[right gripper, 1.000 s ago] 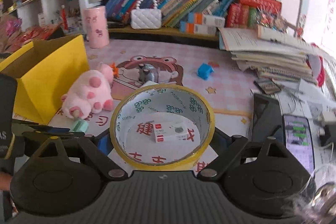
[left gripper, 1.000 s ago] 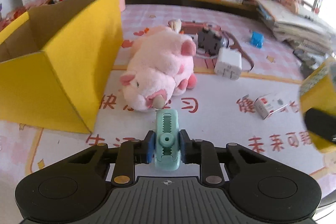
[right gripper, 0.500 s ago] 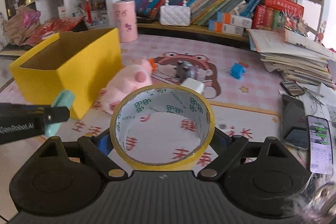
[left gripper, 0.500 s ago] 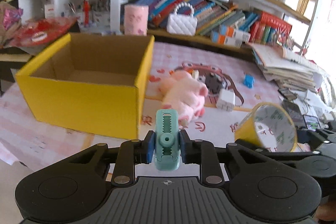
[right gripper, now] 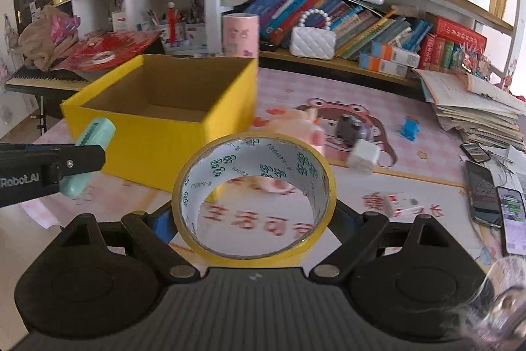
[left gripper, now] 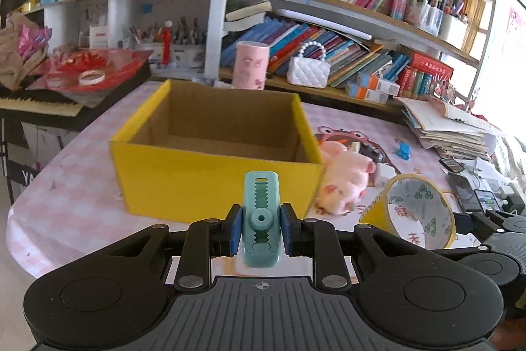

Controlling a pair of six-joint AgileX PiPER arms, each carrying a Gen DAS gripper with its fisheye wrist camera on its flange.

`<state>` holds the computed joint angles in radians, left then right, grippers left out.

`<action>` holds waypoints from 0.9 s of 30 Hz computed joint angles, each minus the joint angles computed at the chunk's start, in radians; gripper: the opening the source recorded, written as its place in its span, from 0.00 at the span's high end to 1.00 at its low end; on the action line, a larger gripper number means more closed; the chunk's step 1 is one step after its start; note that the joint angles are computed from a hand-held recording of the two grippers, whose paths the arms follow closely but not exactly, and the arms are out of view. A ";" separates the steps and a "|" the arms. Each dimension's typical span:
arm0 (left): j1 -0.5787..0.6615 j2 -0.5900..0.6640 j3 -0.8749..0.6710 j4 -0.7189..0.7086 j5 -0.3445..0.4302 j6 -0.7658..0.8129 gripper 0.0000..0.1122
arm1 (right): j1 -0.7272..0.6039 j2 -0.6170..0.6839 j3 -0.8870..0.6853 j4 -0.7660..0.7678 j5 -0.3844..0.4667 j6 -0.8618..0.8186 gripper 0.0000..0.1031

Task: Organize objects
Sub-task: 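Carry the stapler with the left tool into the yellow box while the right drops the tape there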

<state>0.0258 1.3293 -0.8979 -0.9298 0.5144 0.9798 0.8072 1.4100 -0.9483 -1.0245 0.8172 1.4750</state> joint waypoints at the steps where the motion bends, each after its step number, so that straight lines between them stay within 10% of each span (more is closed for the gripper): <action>1: 0.033 0.003 -0.001 -0.026 0.026 0.043 0.80 | 0.024 0.018 -0.020 -0.004 0.021 0.013 0.13; 27: 0.472 0.164 -0.136 -0.228 0.355 0.443 0.80 | 0.226 0.404 -0.541 0.041 0.282 -0.015 0.13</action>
<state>0.4975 1.4932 -1.0340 -1.1579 0.8691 1.4227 1.0334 1.8142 -1.4888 -0.9838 1.0996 1.4601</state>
